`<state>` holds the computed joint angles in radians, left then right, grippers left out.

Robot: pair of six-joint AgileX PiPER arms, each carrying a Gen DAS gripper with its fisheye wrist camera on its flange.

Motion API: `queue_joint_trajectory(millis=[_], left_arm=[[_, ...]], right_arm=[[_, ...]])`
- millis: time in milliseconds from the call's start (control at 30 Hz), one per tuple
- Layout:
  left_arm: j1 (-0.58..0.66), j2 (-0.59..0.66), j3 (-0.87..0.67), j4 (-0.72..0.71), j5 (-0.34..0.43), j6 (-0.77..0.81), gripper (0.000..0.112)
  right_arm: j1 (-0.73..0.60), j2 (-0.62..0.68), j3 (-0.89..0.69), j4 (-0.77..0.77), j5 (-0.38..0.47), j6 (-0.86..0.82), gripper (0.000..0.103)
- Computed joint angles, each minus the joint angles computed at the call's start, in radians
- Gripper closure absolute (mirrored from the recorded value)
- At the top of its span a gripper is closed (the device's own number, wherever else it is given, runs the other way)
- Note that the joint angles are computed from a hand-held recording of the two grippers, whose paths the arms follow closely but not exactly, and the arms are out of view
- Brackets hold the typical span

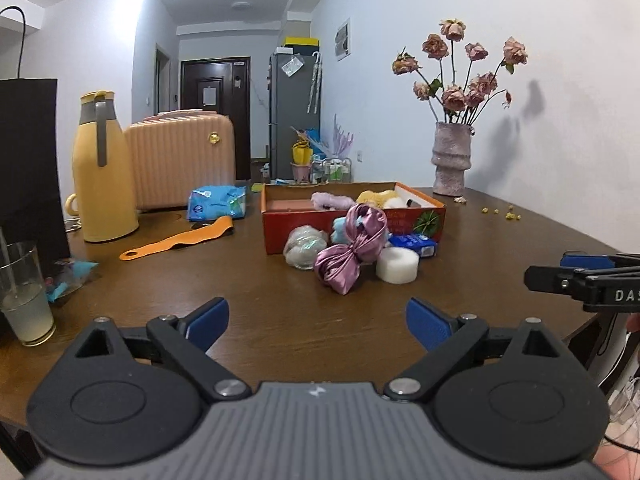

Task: Organize soft objects
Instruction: 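Move both grippers back toward the mauve satin bow, then close both grippers together on the mauve satin bow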

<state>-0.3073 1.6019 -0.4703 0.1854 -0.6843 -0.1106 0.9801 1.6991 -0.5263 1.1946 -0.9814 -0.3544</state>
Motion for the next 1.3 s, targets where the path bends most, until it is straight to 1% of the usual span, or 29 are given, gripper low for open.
queue_joint_trajectory(millis=[100, 200, 300, 333, 367, 400, 467, 500, 533, 567, 600, 700, 733, 800, 833, 867, 900, 933, 967, 1000, 1033, 1100, 1167, 1233, 1300], left_arm=[[-0.001, 0.023, -0.021, 0.019, 0.012, -0.026, 0.015], [0.004, 0.073, -0.073, 0.064, 0.026, -0.059, 0.015], [-0.01, 0.162, -0.192, 0.038, 0.071, -0.038, 0.015], [-0.007, 0.193, -0.235, 0.061, 0.085, -0.063, 0.015], [0.001, 0.239, -0.308, 0.118, 0.123, -0.129, 0.015], [0.012, 0.28, -0.385, 0.209, 0.173, -0.229, 0.016], [0.02, 0.372, -0.543, 0.378, 0.259, -0.429, 0.026], [0.022, 0.417, -0.619, 0.459, 0.293, -0.529, 0.028], [0.025, 0.471, -0.696, 0.537, 0.309, -0.629, 0.034], [0.028, 0.515, -0.761, 0.614, 0.315, -0.729, 0.037], [0.031, 0.562, -0.83, 0.691, 0.317, -0.829, 0.037], [0.04, 0.66, -0.995, 0.948, 0.326, -1.129, 0.041], [0.041, 0.69, -1.047, 1.036, 0.335, -1.229, 0.044], [0.046, 0.742, -1.139, 1.217, 0.339, -1.429, 0.056], [0.052, 0.769, -1.183, 1.309, 0.321, -1.529, 0.069], [0.064, 0.792, -1.225, 1.404, 0.282, -1.629, 0.076], [0.071, 0.806, -1.252, 1.459, 0.258, -1.695, 0.076], [0.074, 0.806, -1.255, 1.482, 0.252, -1.722, 0.079], [0.076, 0.798, -1.243, 1.476, 0.252, -1.709, 0.083], [0.078, 0.78, -1.215, 1.452, 0.258, -1.674, 0.084], [0.078, 0.749, -1.163, 1.393, 0.269, -1.602, 0.086], [0.081, 0.673, -1.034, 1.246, 0.277, -1.422, 0.087], [0.089, 0.593, -0.888, 1.098, 0.252, -1.246, 0.088], [0.099, 0.531, -0.766, 1.034, 0.209, -1.148, 0.088], [0.101, 0.472, -0.647, 0.965, 0.192, -1.041, 0.088]], right_arm=[[-0.015, 0.0, -0.004, -0.02, 0.003, 0.018, 0.021], [-0.036, 0.019, -0.011, -0.05, 0.006, 0.044, 0.021], [-0.107, 0.055, -0.052, -0.115, 0.045, 0.07, 0.021], [-0.134, 0.073, -0.075, -0.14, 0.06, 0.071, 0.022], [-0.166, 0.091, -0.1, -0.172, 0.078, 0.071, 0.022], [-0.199, 0.111, -0.129, -0.206, 0.1, 0.071, 0.026], [-0.268, 0.157, -0.196, -0.278, 0.146, 0.082, 0.032], [-0.306, 0.184, -0.242, -0.309, 0.179, 0.08, 0.033], [-0.339, 0.209, -0.288, -0.338, 0.21, 0.08, 0.034], [-0.369, 0.231, -0.329, -0.369, 0.24, 0.086, 0.038], [-0.399, 0.253, -0.379, -0.392, 0.28, 0.08, 0.041], [-0.461, 0.318, -0.515, -0.46, 0.365, 0.076, 0.045], [-0.477, 0.345, -0.565, -0.477, 0.391, 0.074, 0.046], [-0.503, 0.397, -0.66, -0.488, 0.437, 0.06, 0.053], [-0.515, 0.424, -0.705, -0.493, 0.458, 0.055, 0.056], [-0.523, 0.448, -0.746, -0.479, 0.479, 0.037, 0.064], [-0.532, 0.471, -0.781, -0.469, 0.498, 0.031, 0.075], [-0.54, 0.485, -0.801, -0.466, 0.517, 0.036, 0.082], [-0.549, 0.493, -0.812, -0.475, 0.54, 0.055, 0.093], [-0.553, 0.495, -0.809, -0.492, 0.556, 0.083, 0.095], [-0.551, 0.488, -0.787, -0.514, 0.553, 0.115, 0.095], [-0.539, 0.456, -0.7, -0.607, 0.514, 0.221, 0.095], [-0.517, 0.412, -0.598, -0.655, 0.473, 0.295, 0.095], [-0.489, 0.364, -0.481, -0.7, 0.424, 0.386, 0.095], [-0.45, 0.328, -0.382, -0.695, 0.374, 0.428, 0.095]])
